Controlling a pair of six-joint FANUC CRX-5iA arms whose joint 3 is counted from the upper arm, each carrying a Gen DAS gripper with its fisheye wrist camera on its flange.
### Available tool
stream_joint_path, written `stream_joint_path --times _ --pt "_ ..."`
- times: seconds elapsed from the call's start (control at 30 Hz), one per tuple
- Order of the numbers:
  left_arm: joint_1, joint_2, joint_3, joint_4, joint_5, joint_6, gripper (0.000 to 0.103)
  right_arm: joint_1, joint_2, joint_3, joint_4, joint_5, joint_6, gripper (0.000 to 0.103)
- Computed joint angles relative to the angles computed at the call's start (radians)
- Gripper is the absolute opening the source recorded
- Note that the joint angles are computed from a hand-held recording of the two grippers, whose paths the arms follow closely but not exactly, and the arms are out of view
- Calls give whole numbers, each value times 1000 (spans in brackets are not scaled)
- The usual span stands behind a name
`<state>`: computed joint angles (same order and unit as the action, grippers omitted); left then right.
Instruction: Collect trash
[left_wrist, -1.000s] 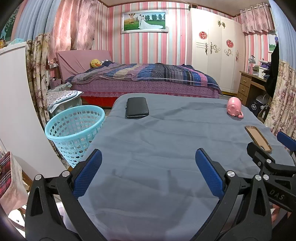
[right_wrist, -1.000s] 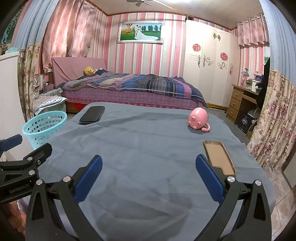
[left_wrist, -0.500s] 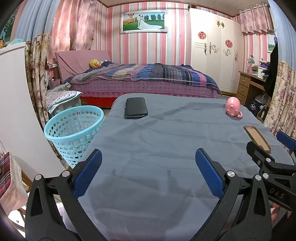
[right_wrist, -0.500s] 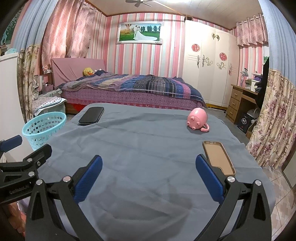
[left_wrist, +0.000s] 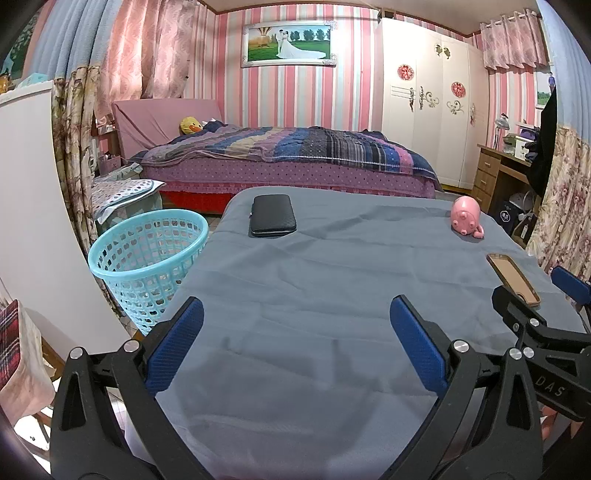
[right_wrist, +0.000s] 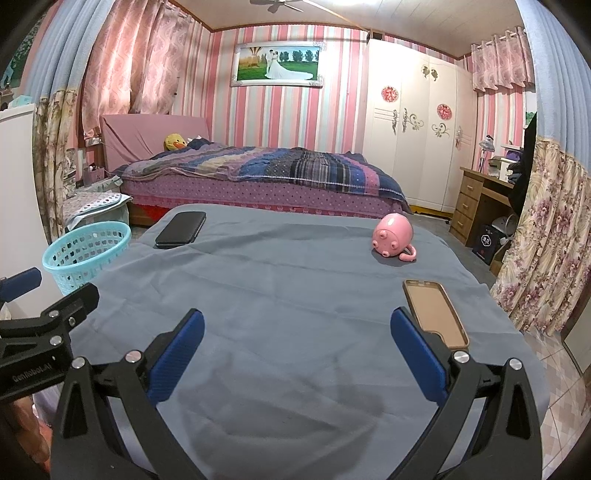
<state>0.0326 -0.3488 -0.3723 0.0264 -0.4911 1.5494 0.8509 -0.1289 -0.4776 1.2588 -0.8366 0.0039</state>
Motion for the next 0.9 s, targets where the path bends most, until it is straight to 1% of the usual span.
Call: stream_joint_path --times 0.6,0.9 --pt "6 -3 -10 17 21 -12 98 -19 -1 -9 8 18 -9 98" --pt "13 -5 -17 44 31 -30 98 -19 1 -11 8 4 -25 98"
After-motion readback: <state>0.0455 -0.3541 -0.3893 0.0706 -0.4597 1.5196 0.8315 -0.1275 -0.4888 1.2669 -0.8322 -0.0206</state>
